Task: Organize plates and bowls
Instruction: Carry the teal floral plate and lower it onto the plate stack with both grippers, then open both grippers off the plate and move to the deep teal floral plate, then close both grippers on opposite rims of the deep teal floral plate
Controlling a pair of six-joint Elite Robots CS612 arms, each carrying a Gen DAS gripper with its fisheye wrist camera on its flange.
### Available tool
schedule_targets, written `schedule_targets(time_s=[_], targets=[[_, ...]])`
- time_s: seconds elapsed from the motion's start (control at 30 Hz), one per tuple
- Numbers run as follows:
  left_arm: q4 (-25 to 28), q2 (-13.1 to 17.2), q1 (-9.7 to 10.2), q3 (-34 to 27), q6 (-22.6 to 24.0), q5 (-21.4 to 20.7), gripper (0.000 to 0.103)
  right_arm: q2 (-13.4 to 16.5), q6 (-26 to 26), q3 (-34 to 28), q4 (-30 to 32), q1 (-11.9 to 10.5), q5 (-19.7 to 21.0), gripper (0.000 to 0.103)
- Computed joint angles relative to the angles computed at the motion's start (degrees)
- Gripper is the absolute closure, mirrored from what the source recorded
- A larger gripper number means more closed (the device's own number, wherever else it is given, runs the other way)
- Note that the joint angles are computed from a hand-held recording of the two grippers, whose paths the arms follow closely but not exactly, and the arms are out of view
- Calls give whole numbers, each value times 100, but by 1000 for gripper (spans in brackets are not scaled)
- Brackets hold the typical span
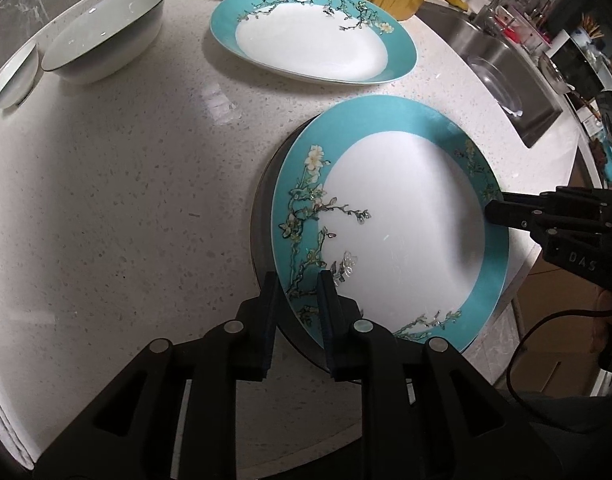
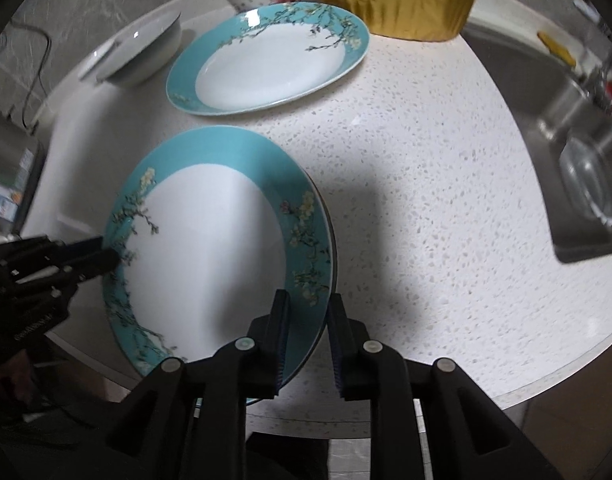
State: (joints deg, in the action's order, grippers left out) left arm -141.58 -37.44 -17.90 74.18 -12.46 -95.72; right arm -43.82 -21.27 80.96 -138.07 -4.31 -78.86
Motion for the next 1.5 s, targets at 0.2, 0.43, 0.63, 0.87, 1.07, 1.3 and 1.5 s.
schedule_targets(time_s=[0.2,0.43,0.63,0.87,1.07,1.3,1.5], targets=[[-46,23,-22,-16,-65,67,86,55,-199,-84,-107,111,-437,83],[-138,20,-10,15,-274,29,85,126,-298,-224,-15,128,-451,83],[-291,-23,15,102,-531,-49,55,122,-274,-196,33,58,-150,82],[-601,-119,43,178,-960,51,52,132,-332,-220,-25,-47,143,75],[-1319,-63,252,24,-1438,-333,30,68,239,-289,-368,-498,2068,25],[-1130,556,629,-1137,-1419,-1042,23,608,2492,-978,-1161,-907,3935,9],[-6,1323,764,-2574,-974,-1261,23,938,1630,-1764,-14,-781,3626,24]])
